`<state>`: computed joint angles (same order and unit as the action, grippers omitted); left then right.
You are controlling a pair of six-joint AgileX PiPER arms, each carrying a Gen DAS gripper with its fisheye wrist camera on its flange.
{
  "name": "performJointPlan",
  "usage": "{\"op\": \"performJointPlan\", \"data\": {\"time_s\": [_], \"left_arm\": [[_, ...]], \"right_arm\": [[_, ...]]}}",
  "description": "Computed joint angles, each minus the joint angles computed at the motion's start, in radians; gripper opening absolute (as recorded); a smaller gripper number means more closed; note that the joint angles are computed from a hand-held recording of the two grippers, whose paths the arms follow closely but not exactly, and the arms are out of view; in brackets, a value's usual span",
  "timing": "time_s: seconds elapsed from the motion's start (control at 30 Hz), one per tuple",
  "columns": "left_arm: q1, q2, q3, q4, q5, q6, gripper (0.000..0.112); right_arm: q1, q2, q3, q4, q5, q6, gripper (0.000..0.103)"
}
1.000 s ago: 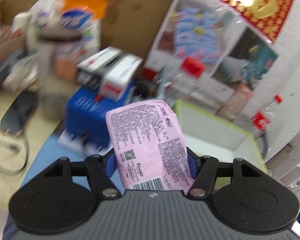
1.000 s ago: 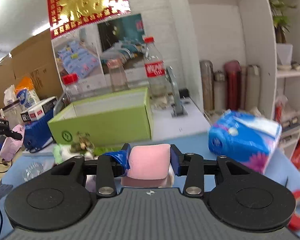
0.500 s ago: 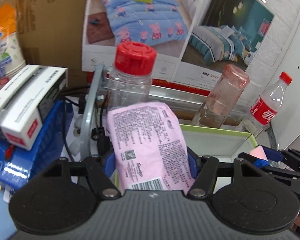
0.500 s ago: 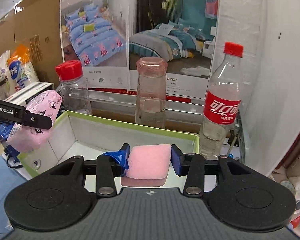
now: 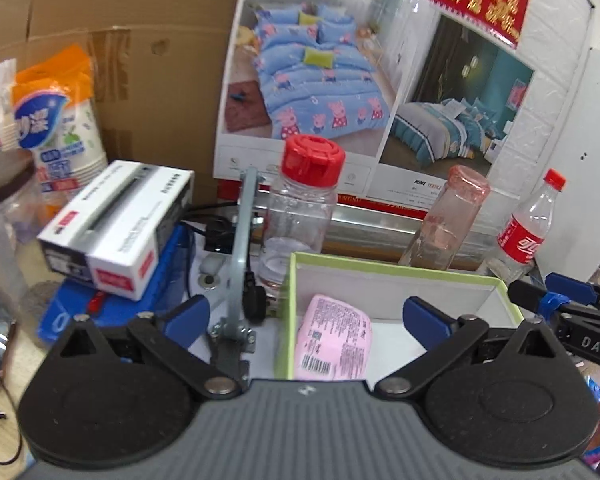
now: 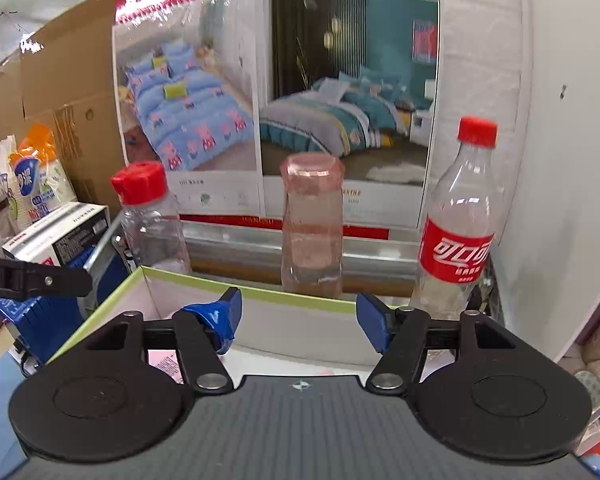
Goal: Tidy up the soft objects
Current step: 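Carry the soap bar into the green box with the left gripper while the right drops the sponge in, then grasp the clear zip bag with the left gripper while the right gripper grasps the white knotted towel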
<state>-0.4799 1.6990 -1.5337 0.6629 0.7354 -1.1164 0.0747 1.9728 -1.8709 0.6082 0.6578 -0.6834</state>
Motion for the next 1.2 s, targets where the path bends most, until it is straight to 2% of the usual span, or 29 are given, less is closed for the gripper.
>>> {"op": "performJointPlan", "data": {"time_s": [0.1,0.2,0.33,0.4,0.5,0.57,0.67,0.73,0.87,0.97,1.1,1.2], "left_arm": [[-0.048,-0.118,0.149,0.089,0.017,-0.108,0.102],[-0.092,-0.219,0.295,0.133,0.033,-0.19,0.102],[-0.164,-0.293,0.46,0.162,0.073,-0.28,0.102],[-0.191,-0.302,0.526,0.164,0.08,-0.316,0.102],[-0.177,-0.289,0.595,0.102,0.036,-0.318,0.102],[-0.135,-0.267,0.611,0.027,-0.018,-0.28,0.102],[-0.067,-0.228,0.588,-0.092,-0.099,-0.173,0.102],[-0.044,-0.179,0.539,-0.162,-0.108,-0.088,0.102],[-0.022,-0.07,0.44,-0.254,-0.091,0.047,0.102],[-0.05,-0.001,0.373,-0.183,-0.032,0.023,0.102],[-0.067,0.053,0.321,-0.139,0.005,0.053,0.102],[-0.07,0.034,0.356,-0.108,-0.004,0.048,0.102]], "right_arm": [[-0.009,-0.116,0.149,0.083,-0.038,-0.104,0.054],[-0.044,-0.243,0.331,0.205,-0.04,-0.236,0.057],[-0.114,-0.429,0.617,0.341,-0.063,-0.412,0.059],[-0.17,-0.528,0.777,0.456,-0.09,-0.519,0.06],[-0.302,-0.661,0.992,0.66,-0.073,-0.673,0.06],[-0.43,-0.727,1.112,0.777,-0.009,-0.735,0.061],[-0.594,-0.784,1.239,0.87,0.072,-0.755,0.061],[-0.645,-0.785,1.258,0.866,0.085,-0.74,0.062],[-0.63,-0.784,1.249,0.873,0.032,-0.746,0.062],[-0.616,-0.763,1.24,0.883,0.036,-0.749,0.062],[-0.582,-0.745,1.231,0.868,0.017,-0.732,0.062],[-0.555,-0.729,1.217,0.853,0.006,-0.694,0.062]]}}
